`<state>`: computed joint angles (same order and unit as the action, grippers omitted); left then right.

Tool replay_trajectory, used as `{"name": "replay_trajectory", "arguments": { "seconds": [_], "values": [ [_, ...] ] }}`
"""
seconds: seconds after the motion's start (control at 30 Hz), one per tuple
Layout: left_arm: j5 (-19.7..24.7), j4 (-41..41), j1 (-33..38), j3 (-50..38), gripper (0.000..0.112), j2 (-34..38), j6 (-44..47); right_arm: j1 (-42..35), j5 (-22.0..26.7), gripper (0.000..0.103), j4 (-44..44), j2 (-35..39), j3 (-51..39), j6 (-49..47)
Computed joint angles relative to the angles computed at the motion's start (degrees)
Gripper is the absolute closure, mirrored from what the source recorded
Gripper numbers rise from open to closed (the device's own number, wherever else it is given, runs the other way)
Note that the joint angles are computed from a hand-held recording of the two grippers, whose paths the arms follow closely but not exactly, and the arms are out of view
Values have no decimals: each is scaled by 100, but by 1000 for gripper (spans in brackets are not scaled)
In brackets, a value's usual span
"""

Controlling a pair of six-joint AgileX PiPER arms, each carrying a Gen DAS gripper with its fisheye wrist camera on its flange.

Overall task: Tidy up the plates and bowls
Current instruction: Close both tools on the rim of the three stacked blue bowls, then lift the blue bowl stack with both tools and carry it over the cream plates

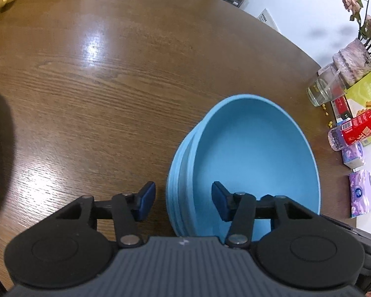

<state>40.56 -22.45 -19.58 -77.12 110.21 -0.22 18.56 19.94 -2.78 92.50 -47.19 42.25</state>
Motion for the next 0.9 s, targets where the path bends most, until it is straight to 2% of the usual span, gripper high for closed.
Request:
{"name": "replay_trajectory", "arguments": {
  "seconds": [0.1,0.3,0.53,0.9],
  "values": [
    [8,-299,89,108,73,3,281,-54,-117,79,354,12,49,-405],
    [-145,-265,73,337,75,-172,312,-41,-184,79,286,-32,109,-352],
    [-324,-203,24,598,76,-438,370,138,-229,80,-257,-186,203,261],
    [-493,-433,319,1068,76,-1014,911,810,-7,80,-1862,-404,80,2059]
  ]
}}
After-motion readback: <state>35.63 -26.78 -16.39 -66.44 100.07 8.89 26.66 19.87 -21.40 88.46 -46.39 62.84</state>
